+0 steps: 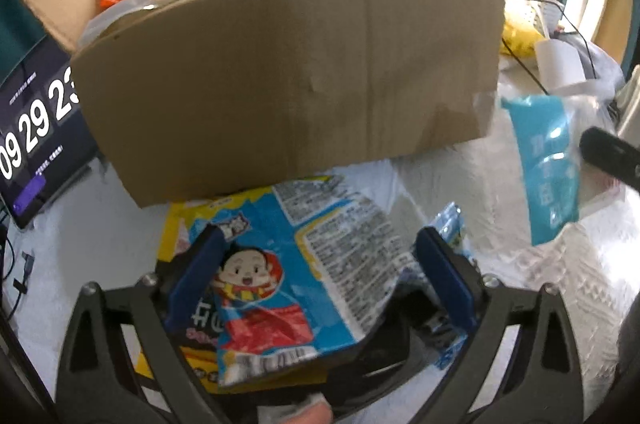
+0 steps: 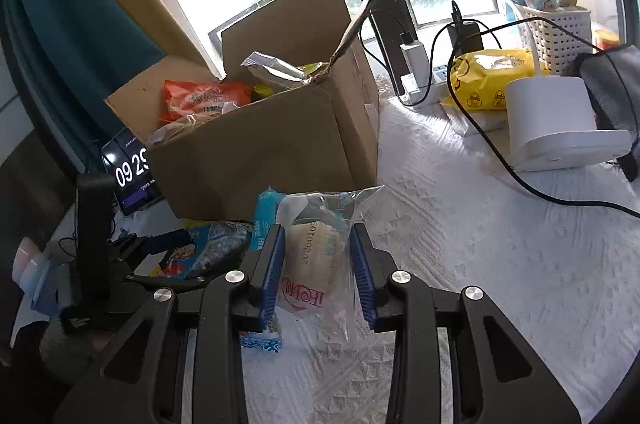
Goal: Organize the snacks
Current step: 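Grasp the blue cartoon snack bag with the left gripper while the right gripper grasps the clear bread roll pack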
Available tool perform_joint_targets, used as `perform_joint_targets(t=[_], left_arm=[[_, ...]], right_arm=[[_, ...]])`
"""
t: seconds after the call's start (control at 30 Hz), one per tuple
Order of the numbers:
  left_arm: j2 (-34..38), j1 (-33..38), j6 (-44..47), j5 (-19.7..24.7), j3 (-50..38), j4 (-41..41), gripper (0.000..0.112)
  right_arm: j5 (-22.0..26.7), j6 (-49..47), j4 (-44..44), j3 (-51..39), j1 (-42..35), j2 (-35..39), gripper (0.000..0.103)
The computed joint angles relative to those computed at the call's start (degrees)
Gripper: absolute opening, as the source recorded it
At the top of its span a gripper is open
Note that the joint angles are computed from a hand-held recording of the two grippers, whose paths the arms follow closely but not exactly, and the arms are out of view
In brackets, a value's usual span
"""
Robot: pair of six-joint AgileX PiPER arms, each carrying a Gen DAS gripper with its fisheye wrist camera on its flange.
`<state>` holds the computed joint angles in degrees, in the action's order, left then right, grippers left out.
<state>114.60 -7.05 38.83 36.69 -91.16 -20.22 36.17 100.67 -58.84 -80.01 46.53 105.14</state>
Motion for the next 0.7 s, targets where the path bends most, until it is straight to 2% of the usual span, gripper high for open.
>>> perform_joint_targets(t=[0.13, 0.3, 0.47, 0.67, 0.7], left_arm=[[-1.39, 1.41, 4.24, 0.33, 2.02, -3.87, 0.094], [-4.42, 4.05, 11.05, 3.99, 3.89, -10.76, 0.049], [-7.45, 6.02, 16.18, 6.29, 6.32, -16.53, 0.028], [-9.18, 12.07, 21.95, 11.80, 5.88, -23.00, 0.026], [-9.27, 13.04, 22.60, 12.17, 5.98, -23.78, 0.029]], right_arm=[[-1.08, 2.24, -1.82, 1.79, -0.46, -1.17, 0.035], [-0.29, 2.87, -2.86, 2.13, 0.25, -2.00, 0.035], [2.24, 0.44, -1.90, -0.06, 1.79, -2.01, 0.035], [7.25, -2.56, -1.11, -3.11, 4.53, -1.92, 0.035], [8.02, -2.80, -0.92, -3.51, 4.89, -1.89, 0.034]])
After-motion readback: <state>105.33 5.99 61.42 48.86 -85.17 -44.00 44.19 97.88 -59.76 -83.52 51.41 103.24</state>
